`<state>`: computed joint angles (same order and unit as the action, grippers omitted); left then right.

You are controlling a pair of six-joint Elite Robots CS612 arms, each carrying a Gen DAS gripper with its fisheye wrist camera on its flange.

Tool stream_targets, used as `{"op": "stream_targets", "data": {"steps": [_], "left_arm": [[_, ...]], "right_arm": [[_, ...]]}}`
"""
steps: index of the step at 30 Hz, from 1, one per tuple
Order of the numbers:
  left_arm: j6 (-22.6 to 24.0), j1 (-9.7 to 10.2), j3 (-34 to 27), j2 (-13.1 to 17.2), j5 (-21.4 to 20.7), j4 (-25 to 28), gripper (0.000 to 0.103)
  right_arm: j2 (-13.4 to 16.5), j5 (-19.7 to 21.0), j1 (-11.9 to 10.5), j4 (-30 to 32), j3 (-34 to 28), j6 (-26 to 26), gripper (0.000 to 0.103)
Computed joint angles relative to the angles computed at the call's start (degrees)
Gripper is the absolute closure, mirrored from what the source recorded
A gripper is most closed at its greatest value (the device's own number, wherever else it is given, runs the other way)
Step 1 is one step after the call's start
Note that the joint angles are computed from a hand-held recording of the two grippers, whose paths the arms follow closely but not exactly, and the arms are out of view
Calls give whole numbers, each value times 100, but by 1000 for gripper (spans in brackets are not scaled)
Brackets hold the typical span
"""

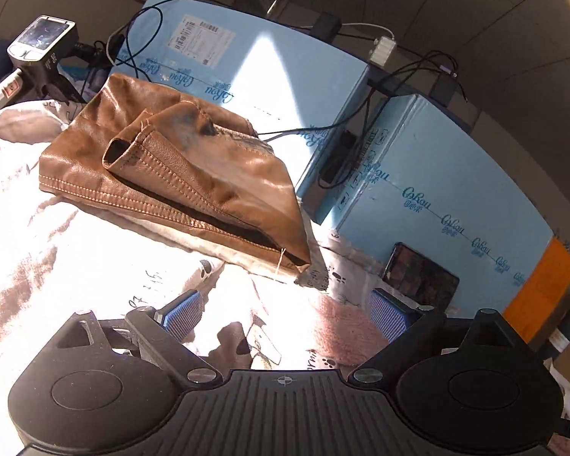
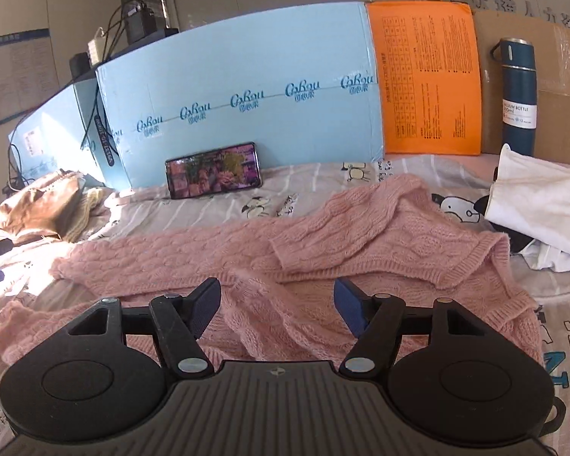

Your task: Fold clothes

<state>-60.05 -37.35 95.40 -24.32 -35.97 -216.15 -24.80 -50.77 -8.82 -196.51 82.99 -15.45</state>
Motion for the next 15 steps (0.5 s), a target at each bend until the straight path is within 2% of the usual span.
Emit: {"op": "stream_targets", "data": {"steps": [2,4,6,8,9,12,15], "left_arm": [[-66,20,21,34,-103,-197,7],[-237,42,64,43,-200,-270,7],[-487,57,116,38,-245,-248,7],[-534,49,119,70,-201,-383,7],[-524,41,115,83,-168,-436,7],[-520,38,115,80,-157,-415,7],[-524,43,116,73,-177,-390,7]], "right_arm": [[42,53,5,405,-124,22,53],[89,255,-19,792,-231,-17,66],[133,443,-47,1113,-323,-37,88],[149,688,-122,1039,-309,154,94],[166,966,-193,955,-294,284,95],[327,2194,-460,421,-339,808,95],[692,3291,-723,-894,-700,2107,95]]}}
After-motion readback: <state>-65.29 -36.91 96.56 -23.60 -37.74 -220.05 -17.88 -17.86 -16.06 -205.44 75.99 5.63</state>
